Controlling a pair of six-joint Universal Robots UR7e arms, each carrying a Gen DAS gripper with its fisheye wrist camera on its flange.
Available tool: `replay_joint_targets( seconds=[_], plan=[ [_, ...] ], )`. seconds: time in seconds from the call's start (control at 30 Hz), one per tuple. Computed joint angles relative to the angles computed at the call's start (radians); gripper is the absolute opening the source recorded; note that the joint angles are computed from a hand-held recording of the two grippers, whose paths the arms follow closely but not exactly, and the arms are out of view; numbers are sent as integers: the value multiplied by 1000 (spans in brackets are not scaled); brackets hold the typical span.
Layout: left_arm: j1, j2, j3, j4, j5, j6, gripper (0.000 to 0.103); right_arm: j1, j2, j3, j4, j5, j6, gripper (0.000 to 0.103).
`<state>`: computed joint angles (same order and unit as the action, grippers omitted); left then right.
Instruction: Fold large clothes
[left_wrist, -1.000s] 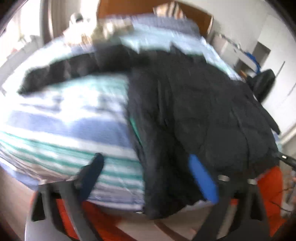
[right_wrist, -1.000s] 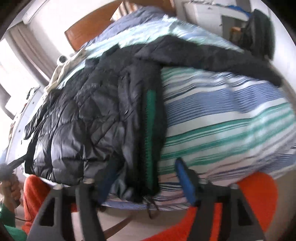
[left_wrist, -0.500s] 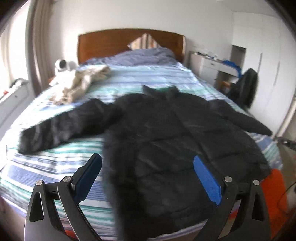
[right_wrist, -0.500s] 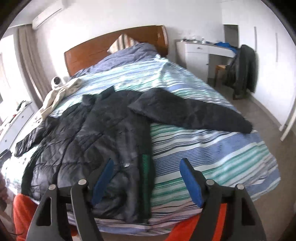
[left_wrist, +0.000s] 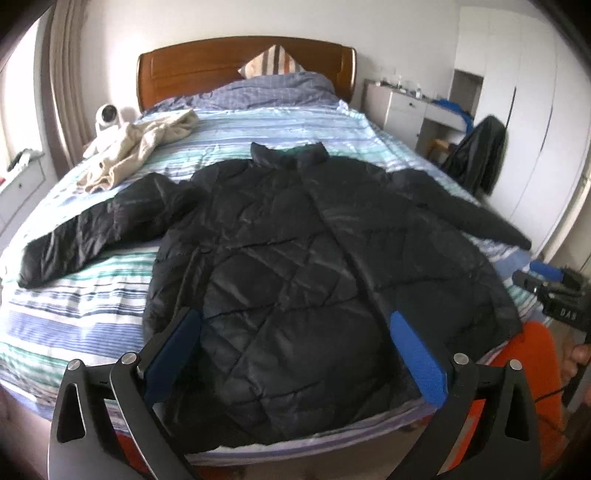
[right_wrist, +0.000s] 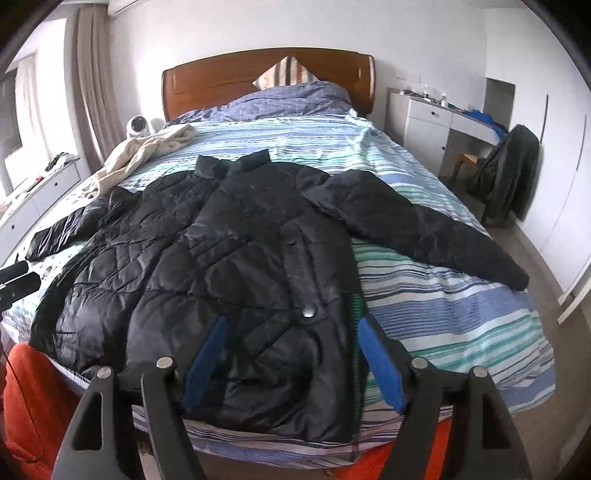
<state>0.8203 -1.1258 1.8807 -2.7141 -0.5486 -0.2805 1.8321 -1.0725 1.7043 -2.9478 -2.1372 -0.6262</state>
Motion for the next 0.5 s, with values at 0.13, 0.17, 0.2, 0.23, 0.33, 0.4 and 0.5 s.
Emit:
replay_joint_targets(
  seconds=[0.13, 0.17, 0.2, 0.23, 0.33, 0.4, 0.5],
  plan=[
    [1, -24, 7, 112, 3, -90, 103, 13, 7, 12, -19, -5, -27, 75],
    [1, -31, 8, 129, -1, -112, 103, 14, 7, 12, -19, -5, -28, 75],
    [1, -39, 15, 129, -3, -130, 103, 15, 7, 14, -22, -3, -30, 75],
    [1, -43, 21, 120, -2, -135, 103, 16, 5, 16, -25, -1, -30, 75],
    [1, -43, 30, 76, 17, -140, 103, 11, -4, 18, -20, 11, -19, 75],
    [5, -29, 17, 53, 31, -125, 103, -1, -16, 12, 16, 40, 17, 75],
    [12, -3, -18, 40, 46, -102, 103, -25, -31, -2, 50, 81, 76, 75]
  ],
)
